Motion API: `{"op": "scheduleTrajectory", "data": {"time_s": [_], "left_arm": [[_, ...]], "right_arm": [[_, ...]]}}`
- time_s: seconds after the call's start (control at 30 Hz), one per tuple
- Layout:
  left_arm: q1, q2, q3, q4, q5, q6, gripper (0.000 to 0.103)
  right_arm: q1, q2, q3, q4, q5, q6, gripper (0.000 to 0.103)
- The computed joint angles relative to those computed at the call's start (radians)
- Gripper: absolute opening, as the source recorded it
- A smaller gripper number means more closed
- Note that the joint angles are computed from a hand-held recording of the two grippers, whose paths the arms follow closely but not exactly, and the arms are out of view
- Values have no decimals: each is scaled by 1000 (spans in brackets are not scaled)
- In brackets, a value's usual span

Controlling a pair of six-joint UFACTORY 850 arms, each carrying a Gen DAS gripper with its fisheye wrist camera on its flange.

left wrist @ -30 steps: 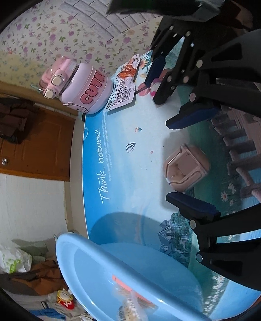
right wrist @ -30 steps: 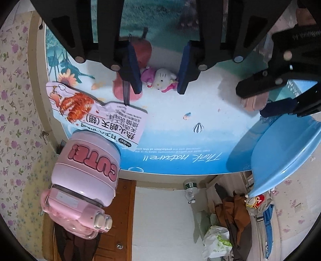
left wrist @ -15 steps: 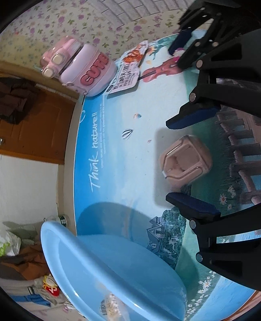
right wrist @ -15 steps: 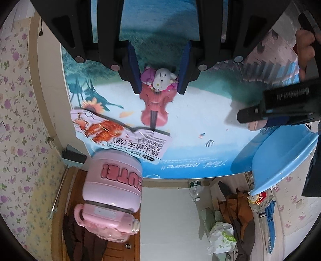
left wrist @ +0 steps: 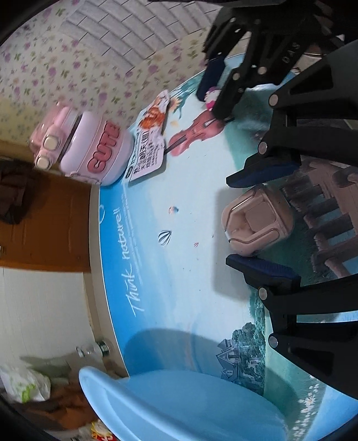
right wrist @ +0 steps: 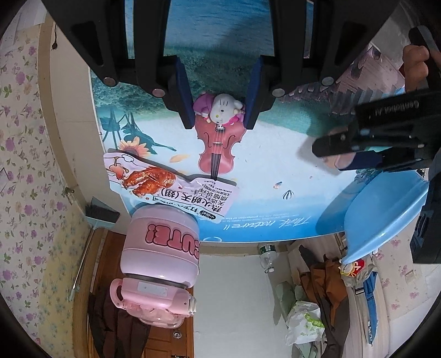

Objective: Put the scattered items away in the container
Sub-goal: 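Close the right gripper on the Hello Kitty figure, then lift the pink case with the left gripper over the basin while the right carries the Hello Kitty figure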

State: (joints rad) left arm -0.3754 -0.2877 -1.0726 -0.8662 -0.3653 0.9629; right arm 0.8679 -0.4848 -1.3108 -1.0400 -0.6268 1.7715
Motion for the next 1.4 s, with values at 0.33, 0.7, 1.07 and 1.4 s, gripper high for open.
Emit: {"op": "scheduleTrajectory", "data": {"time_s": [0.33,0.7,1.07,1.4], "left_arm": [[-18,31,34,158,78,-228,67],[-41,26,28,470,132,-736,55],[-49,40,52,414,153,-588,41],[-55,124,107,91,226,-189,41]], "right_arm": [[6,-7,-5,12,3,-12,37],[9,1,9,7,6,-3,37],[9,11,30,-20,23,41,37],[25,28,32,-70,-24,88,37]]}}
